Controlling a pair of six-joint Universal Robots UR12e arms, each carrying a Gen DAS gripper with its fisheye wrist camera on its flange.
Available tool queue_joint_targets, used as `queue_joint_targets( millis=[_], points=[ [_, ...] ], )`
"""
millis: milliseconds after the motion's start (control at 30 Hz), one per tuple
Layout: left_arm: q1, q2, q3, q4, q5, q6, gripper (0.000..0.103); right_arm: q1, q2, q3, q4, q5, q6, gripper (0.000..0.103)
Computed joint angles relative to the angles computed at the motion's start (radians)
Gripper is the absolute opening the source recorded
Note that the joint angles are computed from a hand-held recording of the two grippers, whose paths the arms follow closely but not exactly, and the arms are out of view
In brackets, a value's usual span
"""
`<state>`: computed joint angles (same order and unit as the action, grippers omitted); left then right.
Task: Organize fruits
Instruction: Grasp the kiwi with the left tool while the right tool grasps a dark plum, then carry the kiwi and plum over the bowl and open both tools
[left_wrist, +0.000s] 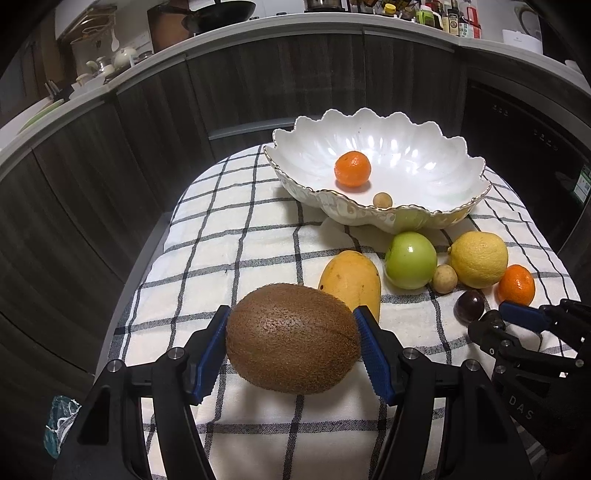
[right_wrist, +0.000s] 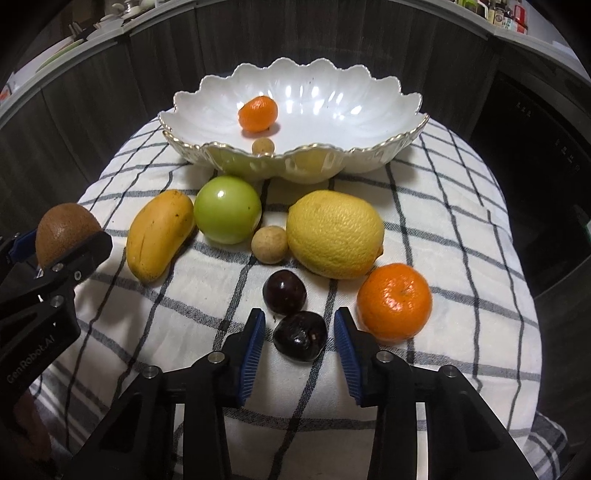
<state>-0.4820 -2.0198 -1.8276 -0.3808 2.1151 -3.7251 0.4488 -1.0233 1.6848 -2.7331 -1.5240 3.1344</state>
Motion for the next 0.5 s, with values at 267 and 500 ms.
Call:
queue_joint_targets(
  millis=[267,500],
  points=[
    [-0.001,0.000,0.000,0.003,0.001,0.002,0.065,-0.003,-0.001,0.004,0.000,0.016,0.002,0.032],
    [-0.007,0.004,0.003,0.016,0.009,0.010,0.065,-0.008,-0.020,0.014,-0.029,0.035,0.003,0.032]
  ],
)
